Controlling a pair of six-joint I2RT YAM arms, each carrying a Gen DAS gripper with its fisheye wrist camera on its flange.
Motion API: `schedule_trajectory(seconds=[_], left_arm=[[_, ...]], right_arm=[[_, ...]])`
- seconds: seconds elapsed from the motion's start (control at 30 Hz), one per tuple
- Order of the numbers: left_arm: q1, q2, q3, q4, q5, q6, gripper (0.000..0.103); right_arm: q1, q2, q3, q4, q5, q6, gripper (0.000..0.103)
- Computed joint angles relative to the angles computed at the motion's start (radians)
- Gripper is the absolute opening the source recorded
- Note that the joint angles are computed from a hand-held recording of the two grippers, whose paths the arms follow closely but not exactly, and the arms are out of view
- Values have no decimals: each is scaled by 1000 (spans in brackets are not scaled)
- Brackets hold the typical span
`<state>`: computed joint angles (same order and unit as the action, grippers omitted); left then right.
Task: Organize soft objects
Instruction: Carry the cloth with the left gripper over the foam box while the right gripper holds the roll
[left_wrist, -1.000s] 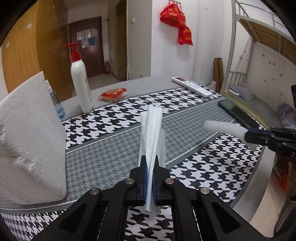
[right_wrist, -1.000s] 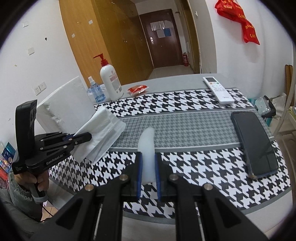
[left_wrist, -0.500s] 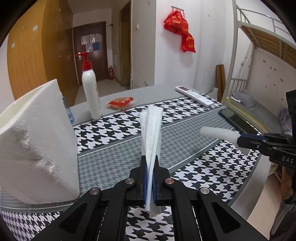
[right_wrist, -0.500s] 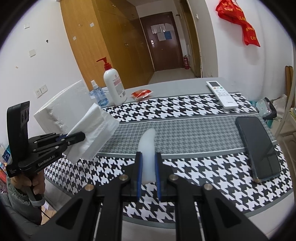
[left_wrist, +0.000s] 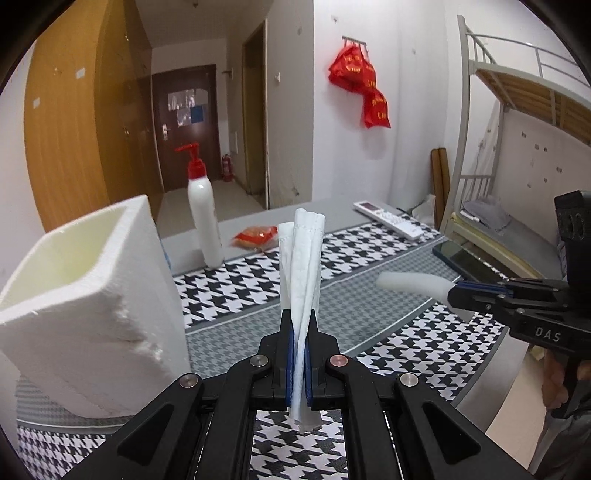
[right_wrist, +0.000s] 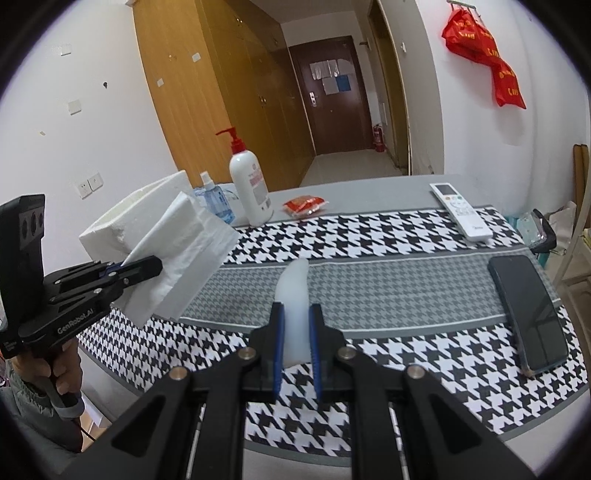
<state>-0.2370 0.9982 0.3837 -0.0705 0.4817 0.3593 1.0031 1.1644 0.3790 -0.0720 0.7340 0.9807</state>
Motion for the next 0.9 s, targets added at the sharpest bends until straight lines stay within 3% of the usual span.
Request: schedule_trajectory(seconds=[0.6, 0.9], left_arm=[[295, -96, 45, -140, 255, 136, 5], [389, -109, 68, -152, 326, 149, 4]], right_arm=[[36, 163, 189, -15, 59, -32, 16], [45, 194, 257, -16, 76, -89, 16]])
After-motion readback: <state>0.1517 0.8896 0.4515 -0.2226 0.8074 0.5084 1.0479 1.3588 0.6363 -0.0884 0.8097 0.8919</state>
